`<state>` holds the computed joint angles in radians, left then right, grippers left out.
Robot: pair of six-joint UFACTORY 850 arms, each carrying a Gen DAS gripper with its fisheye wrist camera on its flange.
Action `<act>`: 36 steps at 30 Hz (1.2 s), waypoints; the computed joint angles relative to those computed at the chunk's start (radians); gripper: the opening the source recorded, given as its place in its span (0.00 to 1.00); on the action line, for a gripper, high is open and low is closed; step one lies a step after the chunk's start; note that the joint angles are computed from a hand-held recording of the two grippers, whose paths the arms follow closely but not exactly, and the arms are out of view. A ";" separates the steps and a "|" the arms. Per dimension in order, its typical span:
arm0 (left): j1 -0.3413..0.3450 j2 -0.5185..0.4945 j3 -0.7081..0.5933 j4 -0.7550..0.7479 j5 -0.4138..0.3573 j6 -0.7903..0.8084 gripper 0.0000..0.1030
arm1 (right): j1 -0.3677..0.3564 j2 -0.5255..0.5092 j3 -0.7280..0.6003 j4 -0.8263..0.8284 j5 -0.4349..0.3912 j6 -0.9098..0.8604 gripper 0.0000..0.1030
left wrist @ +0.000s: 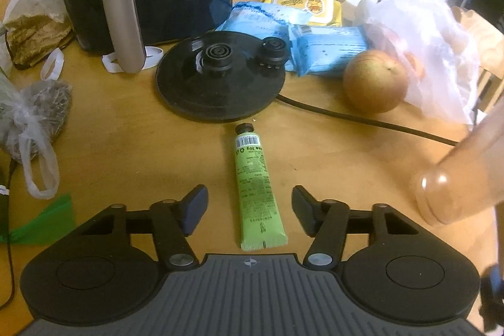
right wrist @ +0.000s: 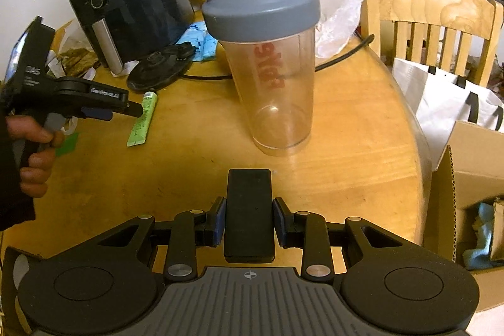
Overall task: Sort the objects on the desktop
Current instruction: 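Grasp the green tube with the left tool while the right tool holds the black block, then carry the green tube and black block with both tools toward the box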
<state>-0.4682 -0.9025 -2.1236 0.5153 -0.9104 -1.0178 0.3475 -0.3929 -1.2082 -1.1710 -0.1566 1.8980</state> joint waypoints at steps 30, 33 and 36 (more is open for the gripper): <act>0.017 0.013 0.028 0.010 0.057 -0.008 0.27 | 0.005 0.004 -0.003 0.096 0.033 -0.103 0.33; 0.015 0.043 0.062 0.021 0.063 -0.028 0.27 | 0.008 0.009 -0.003 0.092 0.042 -0.103 0.33; 0.013 0.076 0.101 0.024 0.077 -0.048 0.27 | 0.013 0.014 -0.007 0.078 0.044 -0.099 0.33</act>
<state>-0.4550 -0.8266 -2.0223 0.5394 -0.8337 -1.0656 0.3602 -0.3792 -1.2153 -1.0930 -0.1131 1.7988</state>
